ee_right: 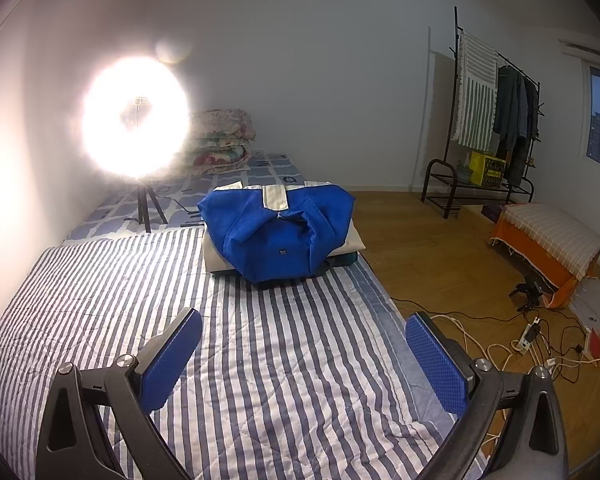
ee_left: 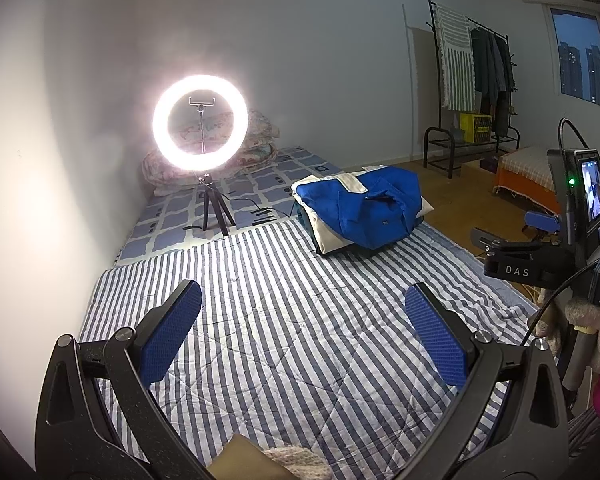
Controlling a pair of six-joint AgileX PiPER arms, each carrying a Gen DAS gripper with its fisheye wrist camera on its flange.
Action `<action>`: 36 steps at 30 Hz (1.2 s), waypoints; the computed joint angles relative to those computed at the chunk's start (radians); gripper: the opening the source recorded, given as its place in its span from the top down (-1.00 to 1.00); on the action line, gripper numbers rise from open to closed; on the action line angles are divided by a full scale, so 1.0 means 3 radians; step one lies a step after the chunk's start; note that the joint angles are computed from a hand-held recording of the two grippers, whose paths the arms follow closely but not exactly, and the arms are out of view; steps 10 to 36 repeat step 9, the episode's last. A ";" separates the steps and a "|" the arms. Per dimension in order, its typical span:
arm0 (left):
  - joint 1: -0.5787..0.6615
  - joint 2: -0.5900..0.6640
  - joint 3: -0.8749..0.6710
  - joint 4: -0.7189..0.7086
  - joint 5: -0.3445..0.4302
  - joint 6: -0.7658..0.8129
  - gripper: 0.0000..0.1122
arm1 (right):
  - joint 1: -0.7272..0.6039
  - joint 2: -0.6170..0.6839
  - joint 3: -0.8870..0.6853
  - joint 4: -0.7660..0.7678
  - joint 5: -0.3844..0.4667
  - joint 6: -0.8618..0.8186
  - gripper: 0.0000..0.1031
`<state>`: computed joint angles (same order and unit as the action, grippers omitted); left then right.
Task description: Fold large clothes
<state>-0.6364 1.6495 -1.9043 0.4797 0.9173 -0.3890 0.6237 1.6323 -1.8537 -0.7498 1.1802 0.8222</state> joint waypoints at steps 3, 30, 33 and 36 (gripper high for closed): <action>-0.0027 0.0011 -0.0021 0.0034 0.0022 -0.0045 -0.84 | 0.0001 -0.0001 0.0002 0.0004 0.0002 0.0007 -0.99; -0.0021 0.0006 -0.0014 0.0031 0.0020 -0.0031 -0.84 | -0.0030 -0.0016 0.0040 0.0045 -0.0034 0.0023 -0.99; -0.0021 0.0006 -0.0014 0.0031 0.0020 -0.0031 -0.84 | -0.0030 -0.0016 0.0040 0.0045 -0.0034 0.0023 -0.99; -0.0021 0.0006 -0.0014 0.0031 0.0020 -0.0031 -0.84 | -0.0030 -0.0016 0.0040 0.0045 -0.0034 0.0023 -0.99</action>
